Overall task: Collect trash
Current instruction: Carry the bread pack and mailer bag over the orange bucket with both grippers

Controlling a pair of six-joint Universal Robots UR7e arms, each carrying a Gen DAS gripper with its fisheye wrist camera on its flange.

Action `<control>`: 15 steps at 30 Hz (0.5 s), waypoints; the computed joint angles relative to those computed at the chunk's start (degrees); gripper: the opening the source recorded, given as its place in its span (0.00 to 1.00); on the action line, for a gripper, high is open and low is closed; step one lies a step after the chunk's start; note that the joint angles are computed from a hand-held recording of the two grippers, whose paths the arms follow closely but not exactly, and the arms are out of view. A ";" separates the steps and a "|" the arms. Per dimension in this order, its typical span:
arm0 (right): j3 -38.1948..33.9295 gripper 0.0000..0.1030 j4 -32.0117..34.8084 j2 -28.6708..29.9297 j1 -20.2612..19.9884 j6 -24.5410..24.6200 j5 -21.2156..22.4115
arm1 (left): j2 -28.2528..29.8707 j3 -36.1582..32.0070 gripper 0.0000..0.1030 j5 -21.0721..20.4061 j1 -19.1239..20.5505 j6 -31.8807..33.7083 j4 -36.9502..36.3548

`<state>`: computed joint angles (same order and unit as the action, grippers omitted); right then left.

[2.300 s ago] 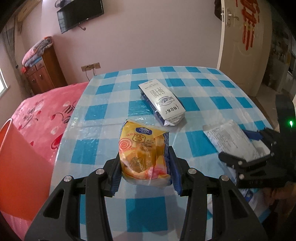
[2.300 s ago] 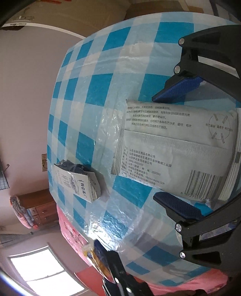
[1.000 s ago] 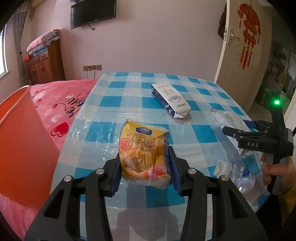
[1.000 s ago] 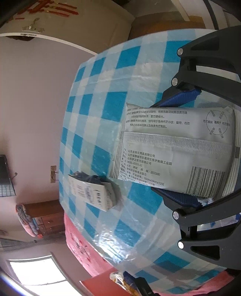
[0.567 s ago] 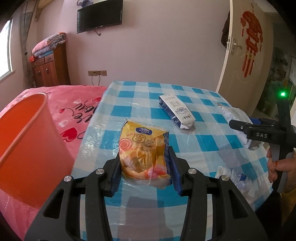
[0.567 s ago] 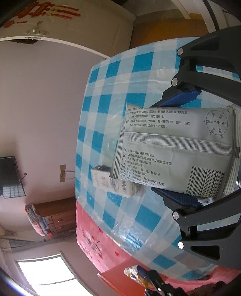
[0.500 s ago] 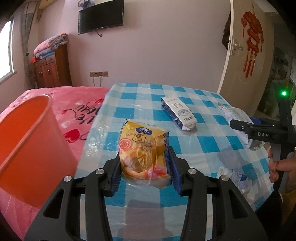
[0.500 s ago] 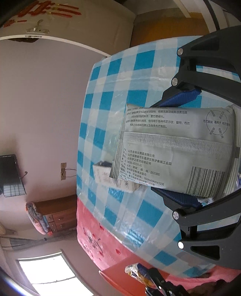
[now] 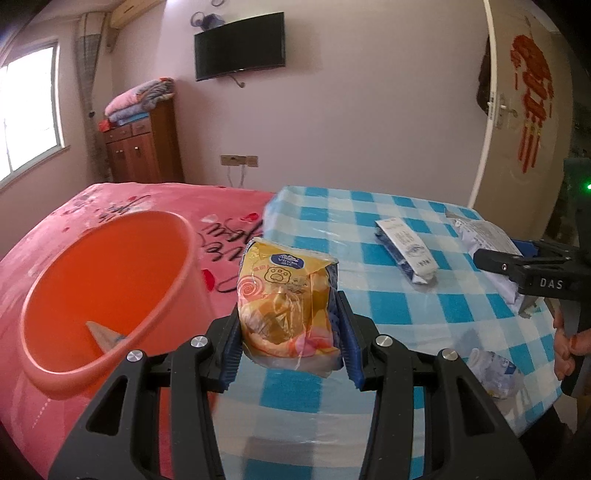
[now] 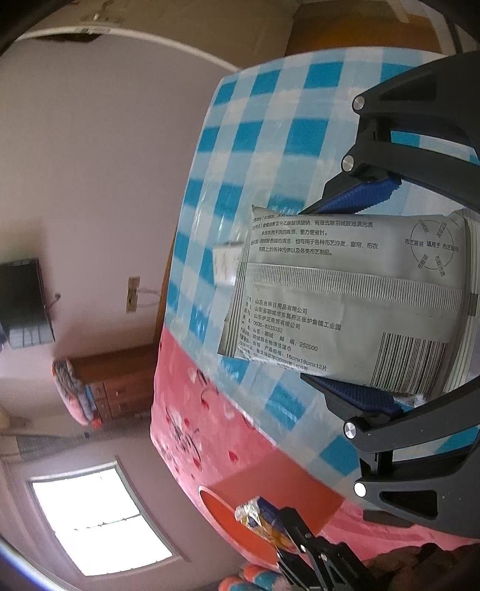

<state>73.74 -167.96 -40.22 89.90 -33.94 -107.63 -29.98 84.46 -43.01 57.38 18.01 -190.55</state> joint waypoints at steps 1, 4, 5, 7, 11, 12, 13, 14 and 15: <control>-0.19 0.75 0.36 0.16 0.27 -0.13 0.30 | -0.19 0.05 0.45 0.56 -0.01 0.29 -0.46; -1.85 0.75 2.90 1.08 1.20 0.05 2.02 | -0.66 0.21 0.46 2.28 -0.10 1.18 -2.09; -2.28 0.75 3.62 1.34 1.47 0.07 2.59 | -0.85 0.40 0.46 2.82 -0.17 1.36 -2.67; -3.47 0.75 4.84 2.20 2.35 -0.31 3.43 | -1.27 0.56 0.46 3.93 -0.12 1.99 -3.84; -5.96 0.75 7.36 4.04 3.87 -1.36 4.95 | -1.89 0.49 0.46 6.31 0.17 3.30 -5.69; -6.52 0.75 8.17 4.44 4.22 -1.48 5.35 | -2.15 0.55 0.46 6.87 0.34 3.36 -6.11; -7.27 0.75 9.07 4.98 4.67 -1.71 5.83 | -2.43 0.91 0.46 7.32 0.41 3.44 -6.65; -7.84 0.75 9.75 5.42 5.05 -1.85 6.22 | -2.52 0.77 0.46 7.65 0.49 3.50 -6.75; -8.79 0.75 10.90 6.04 5.51 -1.96 6.85 | -2.62 0.63 0.46 7.93 0.57 3.62 -6.85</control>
<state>64.94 -157.06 -34.18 95.41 -35.90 -100.78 -32.60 85.09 -35.08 57.96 21.63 -197.40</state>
